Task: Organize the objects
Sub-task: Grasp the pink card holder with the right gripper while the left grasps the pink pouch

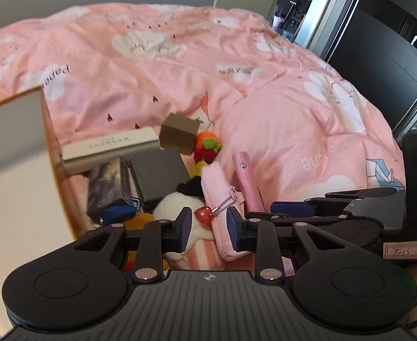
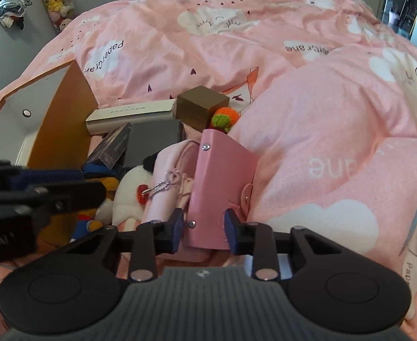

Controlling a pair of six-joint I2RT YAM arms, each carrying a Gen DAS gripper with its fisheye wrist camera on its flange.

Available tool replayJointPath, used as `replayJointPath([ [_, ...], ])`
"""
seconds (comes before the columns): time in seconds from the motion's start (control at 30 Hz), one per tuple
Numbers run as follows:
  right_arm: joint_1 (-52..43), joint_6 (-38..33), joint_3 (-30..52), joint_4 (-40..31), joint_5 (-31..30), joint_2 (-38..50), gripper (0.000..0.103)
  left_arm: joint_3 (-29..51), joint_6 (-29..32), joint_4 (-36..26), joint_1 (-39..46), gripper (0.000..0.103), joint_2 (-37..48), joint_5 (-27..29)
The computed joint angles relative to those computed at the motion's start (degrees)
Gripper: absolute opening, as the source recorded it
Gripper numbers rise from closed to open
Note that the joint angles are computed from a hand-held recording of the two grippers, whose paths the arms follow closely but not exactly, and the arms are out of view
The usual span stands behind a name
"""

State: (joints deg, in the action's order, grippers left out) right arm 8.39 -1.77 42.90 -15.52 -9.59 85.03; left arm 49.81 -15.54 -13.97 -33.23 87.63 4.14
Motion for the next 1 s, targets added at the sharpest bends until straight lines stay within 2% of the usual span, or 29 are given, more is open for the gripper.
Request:
replayJointPath([
  [0.1, -0.6, 0.2, 1.8, -0.6, -1.7, 2.9, 0.035, 0.9, -1.2, -0.2, 0.8, 0.034, 2.0, 1.7],
  [0.27, 1.8, -0.4, 2.2, 0.5, 1.9, 4.2, 0.042, 1.7, -3.4, 0.0, 2.5, 0.036, 3.7, 3.9],
  [0.43, 5.1, -3.3, 1.1, 1.5, 6.2, 3.2, 0.042, 2.3, -4.5, -0.6, 3.1, 0.039, 4.4, 4.5],
  [0.53, 4.4, -2.9, 1.9, 2.6, 5.9, 5.3, 0.042, 2.9, -4.8, -1.2, 3.0, 0.042, 5.0, 4.4],
  [0.67, 0.7, -1.0, 2.5, 1.4, 1.7, 5.3, 0.035, 2.9, -5.5, -1.2, 3.5, 0.055, 5.1, 5.5],
  [0.77, -1.2, -1.1, 2.3, 0.1, 0.6, 4.0, 0.032, 4.2, -5.2, -1.2, 4.3, 0.065, 6.9, 9.0],
  [1.0, -2.9, -1.6, 0.8, -0.3, 2.0, 1.0, 0.031, 11.2, -6.6, -5.1, 3.6, 0.066, 14.7, 12.3],
])
